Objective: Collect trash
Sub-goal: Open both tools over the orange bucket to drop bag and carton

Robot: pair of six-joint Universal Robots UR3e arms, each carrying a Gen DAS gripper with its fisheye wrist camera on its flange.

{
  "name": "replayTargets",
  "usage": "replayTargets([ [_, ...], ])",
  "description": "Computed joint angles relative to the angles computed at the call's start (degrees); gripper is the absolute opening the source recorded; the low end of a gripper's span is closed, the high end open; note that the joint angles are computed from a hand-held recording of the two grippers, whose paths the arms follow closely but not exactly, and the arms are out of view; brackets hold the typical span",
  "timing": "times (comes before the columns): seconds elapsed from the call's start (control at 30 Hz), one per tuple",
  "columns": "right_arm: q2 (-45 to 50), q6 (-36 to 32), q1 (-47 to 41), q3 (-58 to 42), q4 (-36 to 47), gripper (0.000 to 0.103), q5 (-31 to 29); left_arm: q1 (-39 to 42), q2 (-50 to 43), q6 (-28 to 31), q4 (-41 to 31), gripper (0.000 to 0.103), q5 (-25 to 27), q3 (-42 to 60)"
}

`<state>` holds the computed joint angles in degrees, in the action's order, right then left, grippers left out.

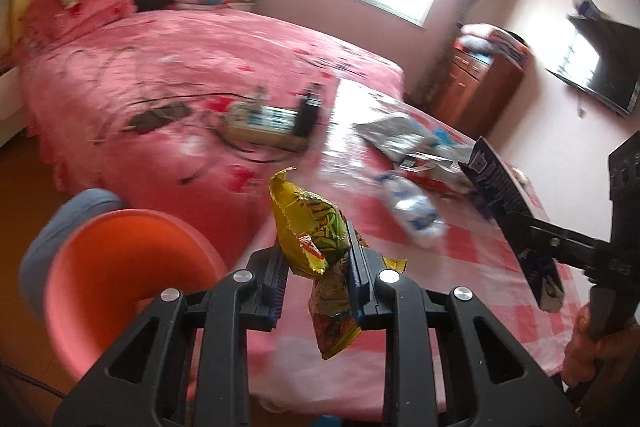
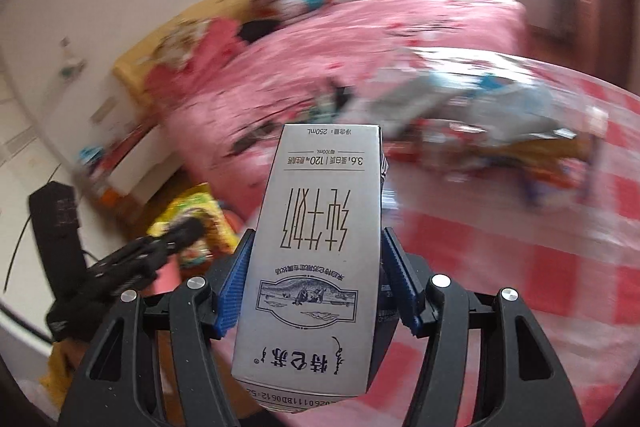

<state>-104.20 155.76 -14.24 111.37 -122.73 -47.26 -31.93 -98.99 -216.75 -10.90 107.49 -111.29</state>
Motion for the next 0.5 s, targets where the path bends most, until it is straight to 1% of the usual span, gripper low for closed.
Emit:
replayTargets([
  [0.03, 2.8, 2.0, 4.0, -2.0, -2.0, 0.062, -0.6, 0.8, 2.2, -0.6, 0.2, 0.027, 0.7, -2.8],
  [0.13, 8.6, 5.7, 11.6, -6.2, -5.5, 0.062, -1.6, 3.7, 8.2, -2.1, -0.3, 0.027, 2.3, -10.0],
  [0.2, 12.9, 8.1, 16.8, -9.4, -8.3, 0.062, -2.9, 6.6, 12.2, -3.4, -0.6, 0.027, 2.4, -15.4],
  [0.37, 23.6, 12.5, 27.6, -19.5, -12.2, 0.063, -5.5, 11.7, 17.3, -4.9, -0.5, 0.028, 2.3, -23.5],
  [0.43, 29.0, 15.1, 31.2, -24.2, -14.1, 0.063, -6.1, 13.4, 17.7, -5.8, 0.4, 0.030, 2.8, -26.0],
  [0.47, 30.5, 15.5, 32.0, -25.3, -14.4, 0.071, -6.2, 13.8, 17.7, -5.8, 1.3, 0.036, 3.6, -27.2],
  [0.5, 31.7, 16.0, 32.7, -26.1, -14.7, 0.079, -6.6, 14.0, 17.3, -6.0, 1.9, 0.049, 4.6, -27.8],
])
